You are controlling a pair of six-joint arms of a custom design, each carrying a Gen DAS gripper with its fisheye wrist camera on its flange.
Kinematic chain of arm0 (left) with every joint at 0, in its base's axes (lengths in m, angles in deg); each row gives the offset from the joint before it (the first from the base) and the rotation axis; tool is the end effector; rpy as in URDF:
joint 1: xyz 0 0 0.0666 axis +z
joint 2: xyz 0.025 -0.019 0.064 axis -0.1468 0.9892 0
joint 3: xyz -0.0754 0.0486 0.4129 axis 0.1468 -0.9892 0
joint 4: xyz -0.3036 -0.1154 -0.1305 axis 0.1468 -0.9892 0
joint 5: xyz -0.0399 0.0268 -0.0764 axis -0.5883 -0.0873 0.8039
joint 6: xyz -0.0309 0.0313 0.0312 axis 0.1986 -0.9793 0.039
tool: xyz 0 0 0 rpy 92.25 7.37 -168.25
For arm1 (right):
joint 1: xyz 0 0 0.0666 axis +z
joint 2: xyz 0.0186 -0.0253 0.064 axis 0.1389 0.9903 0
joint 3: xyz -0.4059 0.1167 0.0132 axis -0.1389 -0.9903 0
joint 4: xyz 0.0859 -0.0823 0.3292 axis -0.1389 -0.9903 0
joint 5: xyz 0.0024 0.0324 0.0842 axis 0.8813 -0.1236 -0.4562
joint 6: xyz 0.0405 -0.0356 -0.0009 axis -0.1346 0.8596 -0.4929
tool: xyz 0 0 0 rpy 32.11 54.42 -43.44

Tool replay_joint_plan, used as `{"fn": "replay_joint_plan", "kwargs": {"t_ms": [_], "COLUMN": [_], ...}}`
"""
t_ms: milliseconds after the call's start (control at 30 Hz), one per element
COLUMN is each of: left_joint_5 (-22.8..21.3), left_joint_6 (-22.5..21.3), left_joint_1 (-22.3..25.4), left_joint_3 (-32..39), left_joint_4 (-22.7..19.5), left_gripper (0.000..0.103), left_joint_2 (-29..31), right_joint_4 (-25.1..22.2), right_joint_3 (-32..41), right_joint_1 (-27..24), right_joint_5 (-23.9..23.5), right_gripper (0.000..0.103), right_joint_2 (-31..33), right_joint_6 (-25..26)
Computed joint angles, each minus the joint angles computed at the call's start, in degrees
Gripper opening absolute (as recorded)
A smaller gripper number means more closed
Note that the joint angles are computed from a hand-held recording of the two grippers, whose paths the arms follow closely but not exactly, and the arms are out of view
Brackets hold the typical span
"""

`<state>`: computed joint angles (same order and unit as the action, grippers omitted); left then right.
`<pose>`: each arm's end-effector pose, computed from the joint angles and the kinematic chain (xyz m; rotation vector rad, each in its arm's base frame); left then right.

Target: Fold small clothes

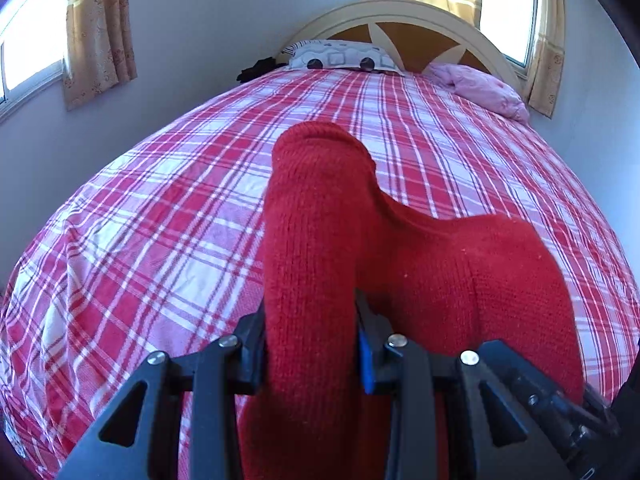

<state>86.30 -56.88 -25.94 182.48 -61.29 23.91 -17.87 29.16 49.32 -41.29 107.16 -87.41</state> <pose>0.5208 -0.1648 0.4617 0.2795 2.3686 -0.1803 0.4499 0.3829 0.4411 0.3196 2.1729 0.6468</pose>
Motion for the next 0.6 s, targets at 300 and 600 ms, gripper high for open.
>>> {"fn": "replay_joint_plan", "kwargs": {"t_ms": [300,600], "left_joint_5": [1.12,1.26], "left_joint_6": [-2.38,-4.65], "left_joint_1": [1.93,1.27], "left_joint_3": [9.46,14.35], "left_joint_4": [-3.22,-6.17], "left_gripper": [0.036,0.036], "left_joint_2": [4.15,8.46], "right_joint_4": [1.28,0.50], "right_joint_3": [5.34,4.87], "right_joint_1": [-1.30,-3.65], "right_joint_5": [-2.01,-3.23], "right_gripper": [0.043,0.043], "right_joint_2": [2.92,3.92], "right_joint_6": [-1.26,-1.17]}}
